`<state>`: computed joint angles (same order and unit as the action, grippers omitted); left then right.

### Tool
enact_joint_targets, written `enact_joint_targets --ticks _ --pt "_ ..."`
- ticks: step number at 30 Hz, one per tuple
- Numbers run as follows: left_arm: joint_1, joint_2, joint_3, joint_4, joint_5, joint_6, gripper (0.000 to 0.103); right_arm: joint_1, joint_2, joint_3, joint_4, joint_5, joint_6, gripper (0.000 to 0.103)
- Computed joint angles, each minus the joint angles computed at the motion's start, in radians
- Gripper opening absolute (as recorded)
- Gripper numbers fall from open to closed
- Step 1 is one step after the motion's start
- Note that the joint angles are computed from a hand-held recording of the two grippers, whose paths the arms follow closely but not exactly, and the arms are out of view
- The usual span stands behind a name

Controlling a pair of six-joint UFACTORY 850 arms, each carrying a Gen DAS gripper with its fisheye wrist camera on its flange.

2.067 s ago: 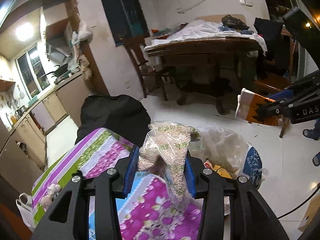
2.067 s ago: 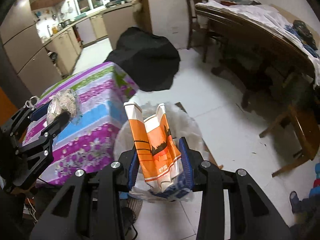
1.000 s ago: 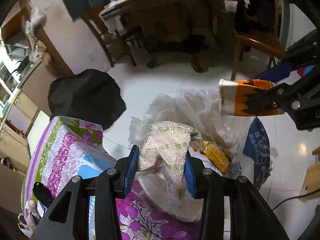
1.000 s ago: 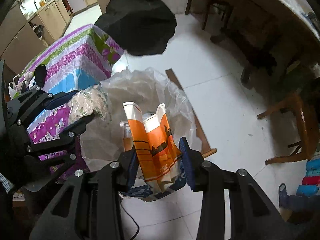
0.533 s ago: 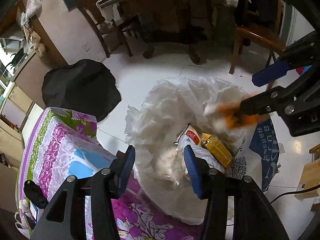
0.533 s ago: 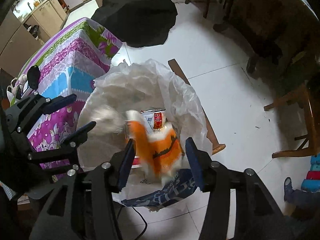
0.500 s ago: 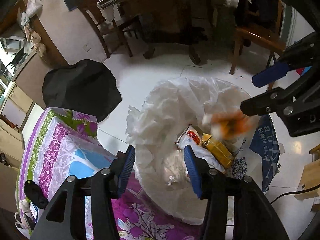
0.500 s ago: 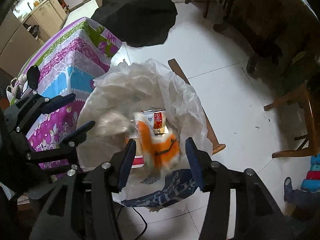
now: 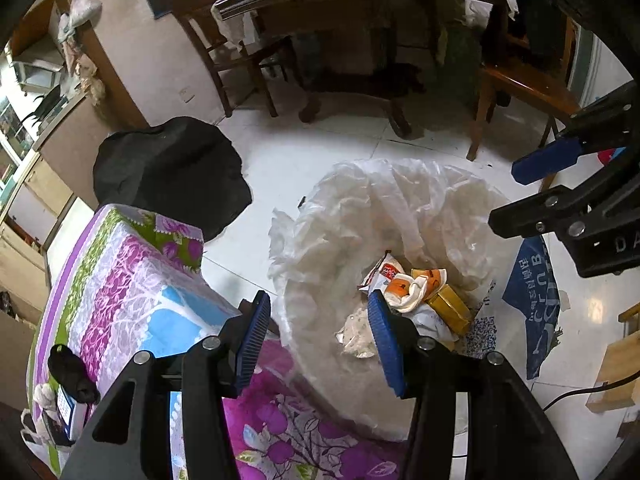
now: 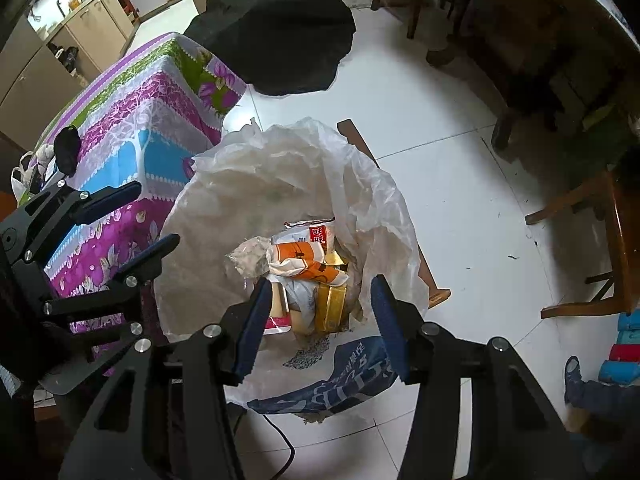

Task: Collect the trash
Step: 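Move both grippers back to the table, then grasp the green scrubber with the left gripper while the right gripper grasps the white rolled cloth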

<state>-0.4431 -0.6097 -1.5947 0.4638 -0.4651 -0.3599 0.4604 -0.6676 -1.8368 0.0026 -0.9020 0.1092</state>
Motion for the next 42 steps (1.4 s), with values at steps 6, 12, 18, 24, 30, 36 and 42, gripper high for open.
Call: enact_joint_targets --ticks 6,12,18,24,30,36,42 --pt "0.017 0.07 0.097 0.106 0.045 -0.172 0.053 0.021 0.06 0.084 0.006 0.14 0.002 0.049" --pt "0.042 0.169 0.25 0.368 0.078 -0.487 0.056 0.084 0.127 0.197 -0.101 0.367 0.086 0.049" --pt "0.102 0.324 0.465 0.66 0.1 -0.859 0.057 0.144 0.145 0.274 -0.073 0.571 0.054 0.049" --pt "0.182 0.55 0.716 0.888 0.089 -1.175 0.057 0.206 0.08 0.22 0.239 0.61 -0.289 0.049" --pt "0.267 0.73 0.897 0.951 0.031 -1.315 0.059 0.272 -0.022 0.069 0.568 0.513 -0.672 0.049" --pt "0.389 0.844 1.005 0.882 0.074 -1.312 0.06 0.333 -0.171 -0.166 0.658 0.334 -0.874 0.049" --pt "0.446 0.883 1.044 0.904 0.121 -1.33 0.061 0.382 -0.362 -0.477 0.479 0.185 -0.788 0.049"
